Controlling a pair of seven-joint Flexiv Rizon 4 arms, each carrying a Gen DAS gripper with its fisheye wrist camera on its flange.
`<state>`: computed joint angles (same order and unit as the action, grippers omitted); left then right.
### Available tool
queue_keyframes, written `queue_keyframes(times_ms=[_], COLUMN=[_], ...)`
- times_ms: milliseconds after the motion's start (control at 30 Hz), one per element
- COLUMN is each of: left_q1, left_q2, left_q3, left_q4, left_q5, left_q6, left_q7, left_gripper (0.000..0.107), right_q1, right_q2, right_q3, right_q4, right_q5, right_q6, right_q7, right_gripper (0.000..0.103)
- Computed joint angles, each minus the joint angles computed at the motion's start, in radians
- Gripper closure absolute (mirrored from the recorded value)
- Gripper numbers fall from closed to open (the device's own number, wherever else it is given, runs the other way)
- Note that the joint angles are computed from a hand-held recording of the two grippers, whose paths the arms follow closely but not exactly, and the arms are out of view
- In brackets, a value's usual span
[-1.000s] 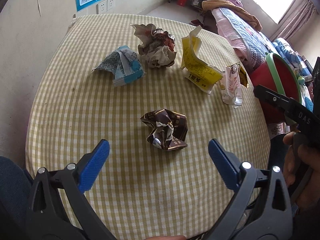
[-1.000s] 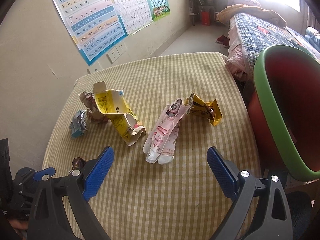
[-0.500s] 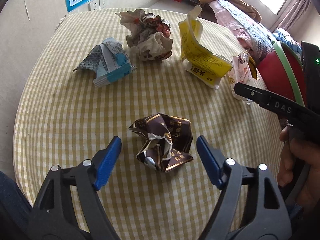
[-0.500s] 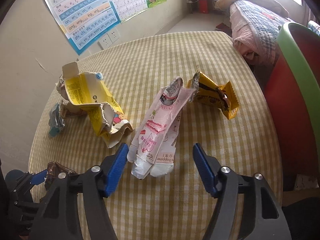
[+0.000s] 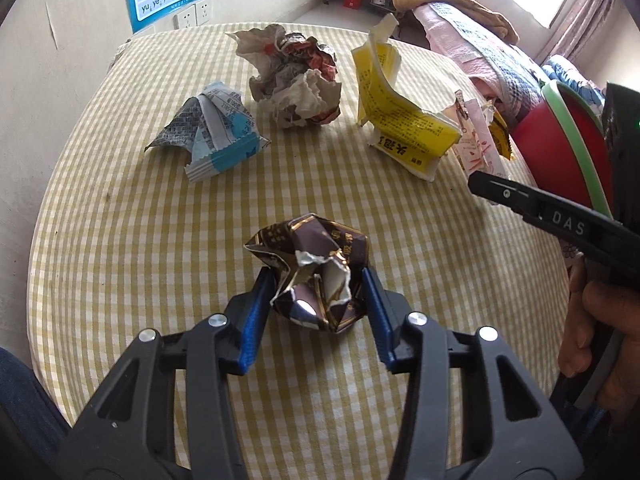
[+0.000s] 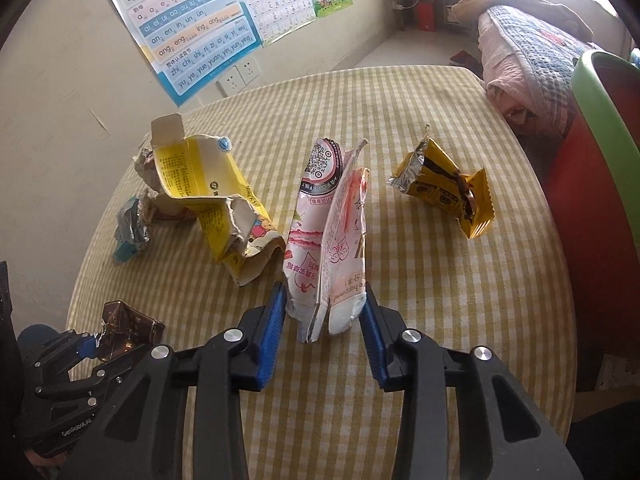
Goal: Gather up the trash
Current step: 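Grasp the brown foil wrapper with the left gripper while the right grasps the pink wrapper, then carry both held wrappers over the red bin with both grippers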
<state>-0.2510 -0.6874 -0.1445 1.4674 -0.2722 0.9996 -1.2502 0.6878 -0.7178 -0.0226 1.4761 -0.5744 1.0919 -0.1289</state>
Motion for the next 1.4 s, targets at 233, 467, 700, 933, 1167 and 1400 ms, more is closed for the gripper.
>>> queue_keyframes(times_ms=[233,467,700,933,1167,1400], left_q1=[0.017,0.035,0.039,0.041,0.026,-0.009], left_q2=[0.023,0.055,0.108,0.149,0.17,0.153], left_q3=[-0.018,-0.041,-0.052,-0.056,-0.063,-0.057], left_q4=[0.03,0.07,0.13,0.162,0.162,0.101], left_q5=[-0.03,-0.073,-0.094,-0.118,-0.13,-0.105], left_q6=[0.033,0.061,0.112,0.131,0.124,0.102], left_q7=[0.007,0.029,0.058,0.064,0.073,0.059], left_gripper=[0.072,0.072,0.072,0.072,0.072,0.072], right_q1=[0.026,0.043,0.045,0.05,0.037,0.006], right_q2=[0.041,0.092,0.128,0.157,0.209,0.268], right_q3=[-0.024,-0.028,-0.026,-0.029,-0.019,-0.007], right_q4=[0.036,0.084,0.103,0.111,0.167,0.244], right_q5=[-0.053,-0.125,-0.208,-0.287,-0.381,-0.477], right_q6=[-0.006,-0.012,-0.005,0.001,0.006,0.017], right_q7=[0.025,0.089,0.149,0.191,0.281,0.413], right_gripper=[0.067,0.067,0.067,0.067,0.067,0.067])
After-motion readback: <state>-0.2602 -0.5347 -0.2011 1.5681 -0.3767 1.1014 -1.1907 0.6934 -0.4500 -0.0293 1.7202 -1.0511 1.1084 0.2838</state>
